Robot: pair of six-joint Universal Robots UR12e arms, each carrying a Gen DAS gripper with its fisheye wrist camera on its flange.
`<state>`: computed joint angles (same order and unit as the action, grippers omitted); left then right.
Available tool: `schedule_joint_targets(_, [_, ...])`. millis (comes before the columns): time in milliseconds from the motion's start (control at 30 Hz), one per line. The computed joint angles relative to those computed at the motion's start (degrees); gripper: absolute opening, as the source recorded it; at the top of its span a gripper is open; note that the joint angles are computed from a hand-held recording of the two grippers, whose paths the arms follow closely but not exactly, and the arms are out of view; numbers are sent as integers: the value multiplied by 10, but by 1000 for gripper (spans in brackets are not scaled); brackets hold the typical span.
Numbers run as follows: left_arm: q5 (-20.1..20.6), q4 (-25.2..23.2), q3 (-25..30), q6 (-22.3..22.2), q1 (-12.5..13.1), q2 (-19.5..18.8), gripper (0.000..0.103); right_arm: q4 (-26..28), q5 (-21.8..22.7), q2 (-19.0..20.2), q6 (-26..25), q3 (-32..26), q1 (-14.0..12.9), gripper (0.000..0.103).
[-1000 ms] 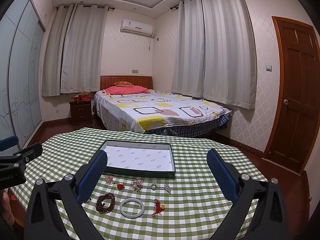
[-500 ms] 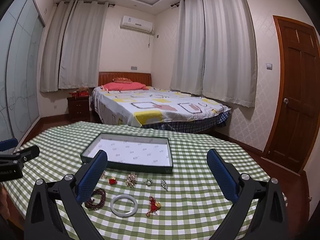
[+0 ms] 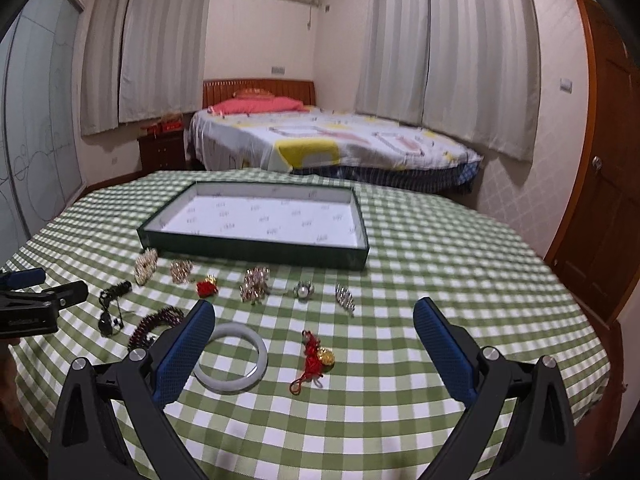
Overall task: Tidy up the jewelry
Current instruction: 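Lower the left tool onto the black beaded necklace and close it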
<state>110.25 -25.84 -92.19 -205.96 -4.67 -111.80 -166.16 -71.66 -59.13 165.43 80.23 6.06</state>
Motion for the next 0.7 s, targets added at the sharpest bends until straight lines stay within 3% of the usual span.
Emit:
schedule_joint_targets(300, [-39,-50,27,3,15,-24,88,66,6,19,3,-29,0,97])
schedule_joint_targets(433, [-51,-76,31,-2,15,-29,76,87,8,24,1,-36,0,97])
schedule_joint_targets(500, [-76,-61,20,-12,20,-24,74,90,7,25,1,-38,0,97])
schedule_joint_targets(700, [-60,-82,17,-7,18,-17,63,96,6,27,5,-41,0,97])
